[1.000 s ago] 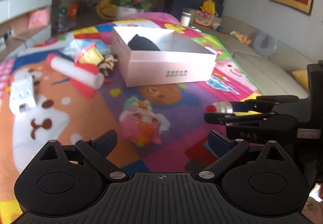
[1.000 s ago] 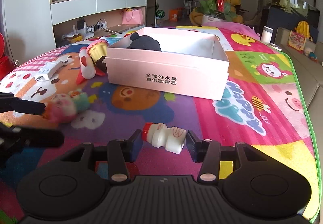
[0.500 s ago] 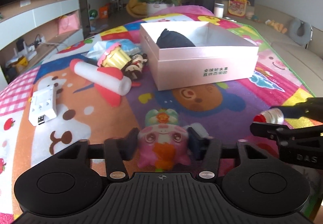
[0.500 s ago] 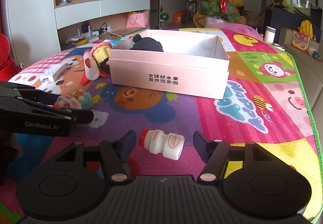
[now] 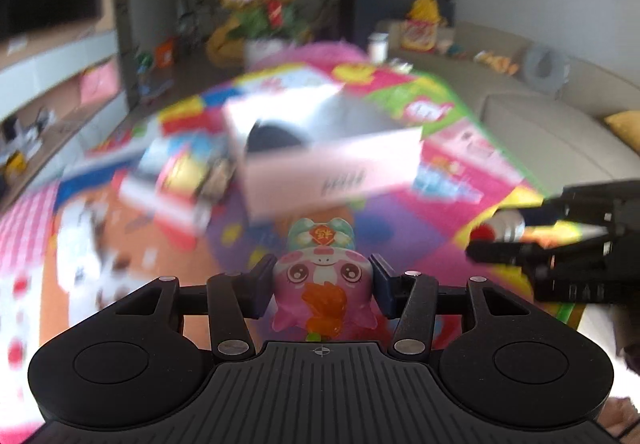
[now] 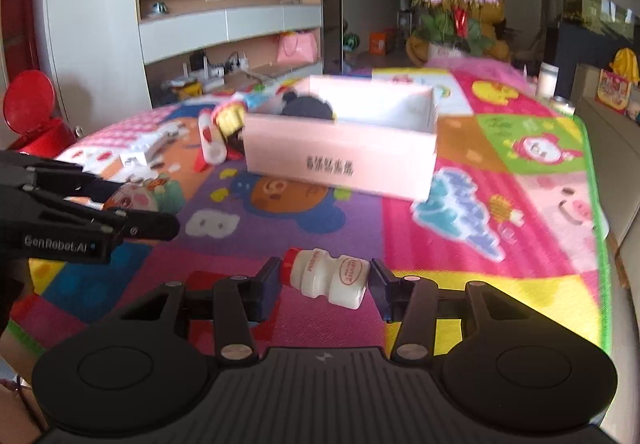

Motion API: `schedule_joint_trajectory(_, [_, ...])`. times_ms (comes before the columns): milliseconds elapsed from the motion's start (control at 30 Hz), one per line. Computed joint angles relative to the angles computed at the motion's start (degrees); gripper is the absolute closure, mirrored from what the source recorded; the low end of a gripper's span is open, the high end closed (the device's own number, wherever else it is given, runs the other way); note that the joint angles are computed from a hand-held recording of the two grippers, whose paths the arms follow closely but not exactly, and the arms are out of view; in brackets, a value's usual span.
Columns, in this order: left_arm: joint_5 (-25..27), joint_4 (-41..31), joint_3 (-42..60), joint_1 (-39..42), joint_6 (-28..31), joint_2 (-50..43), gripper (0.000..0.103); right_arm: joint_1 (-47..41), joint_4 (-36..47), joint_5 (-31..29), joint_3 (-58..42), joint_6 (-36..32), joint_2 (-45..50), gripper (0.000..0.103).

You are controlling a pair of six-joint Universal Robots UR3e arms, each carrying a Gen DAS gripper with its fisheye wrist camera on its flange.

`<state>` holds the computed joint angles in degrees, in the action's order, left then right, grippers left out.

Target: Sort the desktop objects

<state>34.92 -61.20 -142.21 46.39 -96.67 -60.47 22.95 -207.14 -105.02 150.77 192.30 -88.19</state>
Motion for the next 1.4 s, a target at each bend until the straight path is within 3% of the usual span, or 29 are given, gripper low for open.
schedule_joint_trajectory(67, [-2.94, 10.86, 2.79, -5.73, -7.37, -5.25, 0.049, -0.95, -0.80, 0.68, 0.96, -1.24, -2.66, 0.056])
schedule_joint_trajectory(133, [-5.50, 34.77, 5.88, -13.12, -21.79, -15.76, 0.048, -1.17, 0.27, 0.43, 0.39, -1.76, -4.90, 0.056])
schedule_joint_trajectory(200, [-3.68, 56.78, 13.00, -20.56, -37.94, -27.76, 0.042, -1.47, 1.46, 0.27, -1.07, -2.66, -5.70, 0.056])
schedule_joint_trajectory(233, [-1.61, 63.42, 17.87, -23.88, -44.12, -32.98, 0.022, -1.65, 1.64, 0.20, -1.93, -2.93, -5.36, 0.056])
schedule_joint_trajectory(267, [0.31, 65.51, 21.74, -25.99, -47.59, -35.83, 0.013, -2.02, 2.61, 0.37, -2.73, -3.08, -5.48, 0.057])
schedule_joint_trajectory(300, [1.61, 67.66, 24.51, -27.05, -50.85, -38.22, 0.006, -2.38, 3.57, 0.39, -3.51, -3.25, -5.56, 0.057])
schedule_joint_trajectory(333, [2.15, 68.98, 25.90, -27.00, -53.18, -39.67, 0.007, -2.69, 3.32, 0.32, -3.87, -3.44, -5.24, 0.057])
schedule_joint_trajectory(433, [1.02, 68.12, 22.98, -22.80, -53.12, -39.31, 0.005, -4.44, 2.64, 1.55, -3.86, -5.19, -5.63, 0.057])
schedule_joint_trajectory(533, [1.14, 65.12, 16.19, -17.07, -47.23, -37.60, 0.003, -8.21, 5.18, 4.32, -6.09, -7.39, -7.17, 0.056])
schedule_joint_trajectory(633, [3.45, 61.31, 10.97, -12.09, -41.13, -37.30, 0.002, -14.47, 8.98, 11.56, -12.37, -8.27, -7.04, 0.056])
schedule_joint_trajectory(800, [4.81, 55.54, 9.42, -5.30, -35.66, -39.87, 0.001, -18.98, 19.06, 17.48, -35.63, -6.06, 5.90, 0.055])
schedule_joint_trajectory(867, [4.60, 54.47, 9.32, -2.92, -34.34, -40.42, 0.001, -18.06, 23.80, 15.07, -46.41, -4.60, 12.35, 0.048])
schedule_joint_trajectory(933, [4.31, 55.98, 9.10, -1.07, -34.34, -41.67, 0.000, -16.69, 26.02, 11.46, -53.61, -3.95, 16.95, 0.047])
schedule_joint_trajectory(1067, [4.76, 62.07, 9.43, 0.54, -36.19, -46.46, 0.000, -15.77, 27.90, 11.27, -57.45, -2.02, 19.62, 0.040])
schedule_joint_trajectory(1233, [6.29, 76.03, 9.25, 0.67, -42.63, -53.41, 0.000, -11.98, 33.30, 10.70, -63.22, -2.97, 24.63, 0.039])
schedule_joint_trajectory(1333, [4.10, 75.97, 9.27, 1.84, -43.66, -54.50, 0.000, -9.47, 43.58, 11.86, -76.20, -1.92, 31.71, 0.039])
schedule_joint_trajectory(1400, [2.61, 74.93, 9.19, 2.67, -43.28, -54.76, 0.000, -9.14, 51.87, 15.78, -88.20, -0.52, 38.27, 0.039])
